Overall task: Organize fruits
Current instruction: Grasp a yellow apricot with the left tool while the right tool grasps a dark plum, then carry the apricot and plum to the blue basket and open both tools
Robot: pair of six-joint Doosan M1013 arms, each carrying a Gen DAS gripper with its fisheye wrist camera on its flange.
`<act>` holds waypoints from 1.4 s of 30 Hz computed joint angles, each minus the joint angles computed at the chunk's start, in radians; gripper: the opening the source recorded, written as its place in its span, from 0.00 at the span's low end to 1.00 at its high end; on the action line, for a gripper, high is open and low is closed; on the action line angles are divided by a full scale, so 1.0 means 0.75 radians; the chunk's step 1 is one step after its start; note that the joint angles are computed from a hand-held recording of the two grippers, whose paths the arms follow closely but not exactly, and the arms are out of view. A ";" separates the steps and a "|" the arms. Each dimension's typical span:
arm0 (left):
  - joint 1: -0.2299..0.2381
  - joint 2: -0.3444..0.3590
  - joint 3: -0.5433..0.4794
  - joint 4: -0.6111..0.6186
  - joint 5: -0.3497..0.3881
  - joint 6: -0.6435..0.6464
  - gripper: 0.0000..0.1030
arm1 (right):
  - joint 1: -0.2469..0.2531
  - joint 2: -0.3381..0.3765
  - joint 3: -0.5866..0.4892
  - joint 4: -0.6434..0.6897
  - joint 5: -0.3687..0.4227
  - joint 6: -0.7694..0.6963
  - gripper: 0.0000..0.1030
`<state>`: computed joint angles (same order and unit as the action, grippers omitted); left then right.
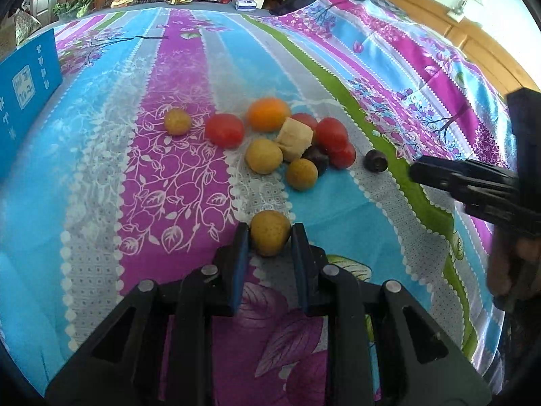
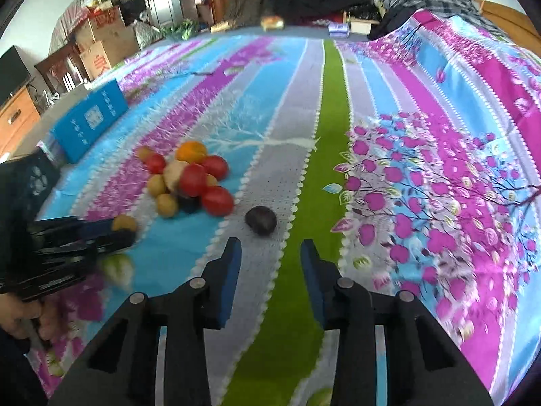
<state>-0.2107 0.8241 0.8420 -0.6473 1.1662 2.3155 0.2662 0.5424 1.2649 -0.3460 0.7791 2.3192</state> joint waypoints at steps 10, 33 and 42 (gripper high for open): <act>0.002 0.007 -0.008 -0.006 0.009 -0.005 0.27 | -0.017 0.125 -0.149 0.043 0.102 -0.150 0.38; 0.066 -0.220 0.104 0.070 -0.228 -0.082 0.25 | 0.212 0.043 -0.283 -0.362 0.383 0.414 0.28; 0.162 -0.246 0.045 0.119 -0.292 -0.245 0.25 | 0.273 0.121 -0.533 -0.363 0.425 0.284 0.28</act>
